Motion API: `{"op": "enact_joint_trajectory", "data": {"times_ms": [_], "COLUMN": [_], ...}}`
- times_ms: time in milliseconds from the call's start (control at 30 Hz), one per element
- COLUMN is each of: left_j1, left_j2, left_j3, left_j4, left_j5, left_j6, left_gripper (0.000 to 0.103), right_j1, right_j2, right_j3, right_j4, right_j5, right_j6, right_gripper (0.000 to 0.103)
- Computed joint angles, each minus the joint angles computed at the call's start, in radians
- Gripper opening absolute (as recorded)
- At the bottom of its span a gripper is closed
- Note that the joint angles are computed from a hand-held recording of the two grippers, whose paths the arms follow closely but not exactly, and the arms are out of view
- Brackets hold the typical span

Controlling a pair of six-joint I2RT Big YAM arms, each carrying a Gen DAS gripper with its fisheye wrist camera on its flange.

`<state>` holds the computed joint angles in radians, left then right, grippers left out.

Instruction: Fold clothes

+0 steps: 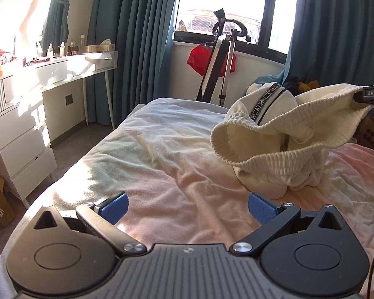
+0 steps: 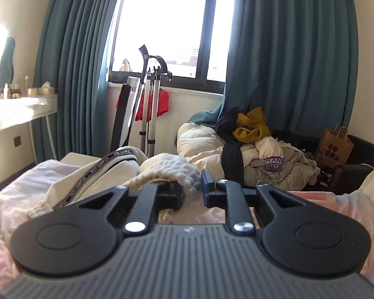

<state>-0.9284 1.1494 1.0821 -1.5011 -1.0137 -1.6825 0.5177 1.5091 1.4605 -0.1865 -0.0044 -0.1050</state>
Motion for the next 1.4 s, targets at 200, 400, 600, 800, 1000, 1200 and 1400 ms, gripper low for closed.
{"op": "enact_joint_trajectory", "data": {"times_ms": [200,400,600,800,1000,1200,1400], "left_j1": [-0.056,-0.132,-0.176,-0.185,-0.156,-0.125,-0.107], "left_j2": [0.030,0.028,0.054,0.119,0.289,0.432,0.492], "left_j3": [0.052,0.080,0.091,0.098,0.149,0.214,0.278], "left_j4": [-0.072,0.014,0.130,0.328,0.341,0.228,0.138], "left_j5": [-0.031,-0.068,-0.064,0.000,0.057,0.018,-0.066], "left_j6": [-0.046,0.091,0.282,0.642,0.838,0.742,0.561], "left_gripper": [0.103,0.103,0.103,0.103,0.103,0.101,0.098], "right_j1": [-0.054,-0.137,-0.237,-0.306,-0.370,-0.400,-0.379], "right_j2": [-0.262,-0.463,-0.484,-0.418,-0.375,-0.347,-0.332], "right_j3": [-0.212,-0.378,-0.516,-0.522,-0.525,-0.524,-0.506], "right_j4": [0.022,-0.065,-0.092,-0.116,-0.043,0.028,-0.050], "right_j5": [-0.102,-0.188,-0.266,-0.343,-0.454,-0.508,-0.452], "right_j6": [0.021,0.078,0.123,0.199,0.283,0.339,0.259], "right_gripper": [0.018,0.018,0.018,0.018,0.018,0.018,0.019]}}
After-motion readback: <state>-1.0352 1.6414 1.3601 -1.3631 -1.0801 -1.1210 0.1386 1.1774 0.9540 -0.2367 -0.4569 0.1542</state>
